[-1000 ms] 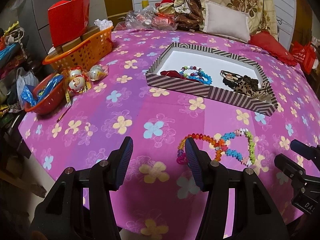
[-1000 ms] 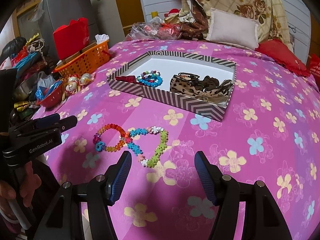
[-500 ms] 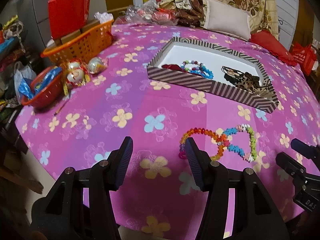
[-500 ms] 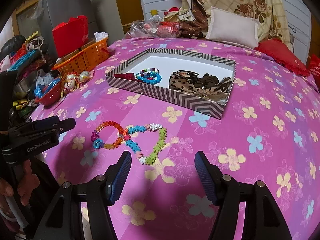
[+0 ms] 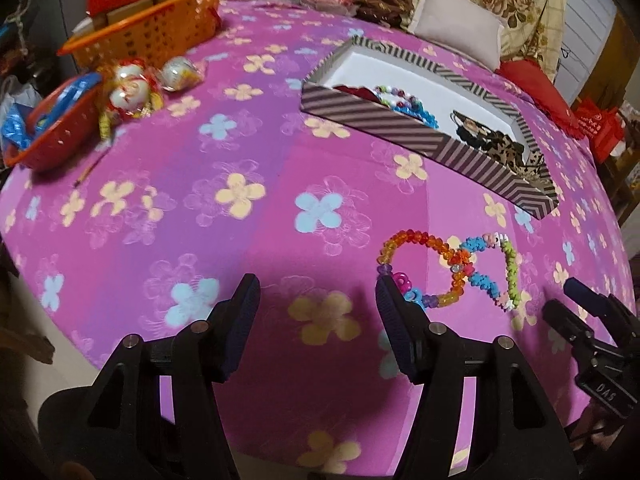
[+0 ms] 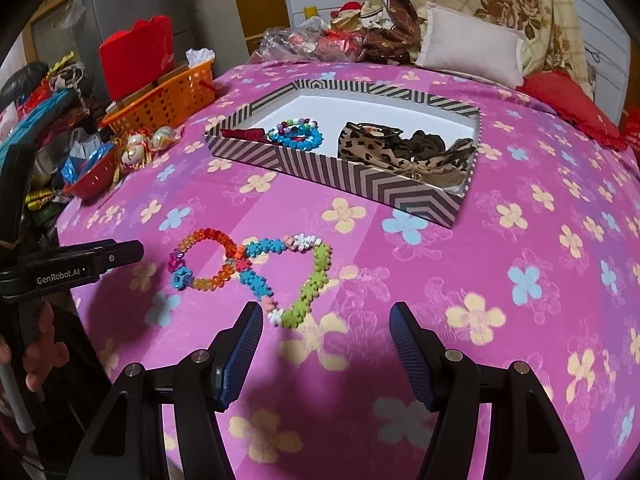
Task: Organize jewelry
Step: 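Move both tools back over the orange bead and green flower bracelets, then grasp the orange bead bracelet with the left tool while the right tool grasps the green flower bracelet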
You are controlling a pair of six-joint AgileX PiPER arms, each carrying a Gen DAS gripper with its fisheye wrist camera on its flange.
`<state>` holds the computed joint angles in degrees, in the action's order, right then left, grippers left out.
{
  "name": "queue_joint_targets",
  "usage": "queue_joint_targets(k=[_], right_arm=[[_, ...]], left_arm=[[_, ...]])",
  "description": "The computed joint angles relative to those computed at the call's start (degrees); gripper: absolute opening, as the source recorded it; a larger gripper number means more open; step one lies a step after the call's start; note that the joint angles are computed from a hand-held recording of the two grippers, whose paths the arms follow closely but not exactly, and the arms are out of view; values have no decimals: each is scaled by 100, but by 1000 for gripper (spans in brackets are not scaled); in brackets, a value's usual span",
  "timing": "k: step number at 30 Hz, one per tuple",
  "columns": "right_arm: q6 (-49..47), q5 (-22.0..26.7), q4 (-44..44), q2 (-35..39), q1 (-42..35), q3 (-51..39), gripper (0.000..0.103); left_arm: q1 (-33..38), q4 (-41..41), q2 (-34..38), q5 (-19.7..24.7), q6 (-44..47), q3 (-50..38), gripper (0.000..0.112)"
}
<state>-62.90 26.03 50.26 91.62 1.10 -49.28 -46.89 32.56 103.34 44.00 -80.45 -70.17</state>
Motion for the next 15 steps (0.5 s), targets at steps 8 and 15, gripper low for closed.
queue_joint_targets(k=[8, 15], right_arm=[[233, -305, -359, 688, 353, -626, 63], [224, -500, -505, 1126, 520, -952, 50]], left_arm=[[197, -374, 631, 2, 641, -649, 60], [339, -492, 1044, 175, 1124, -1182, 60]])
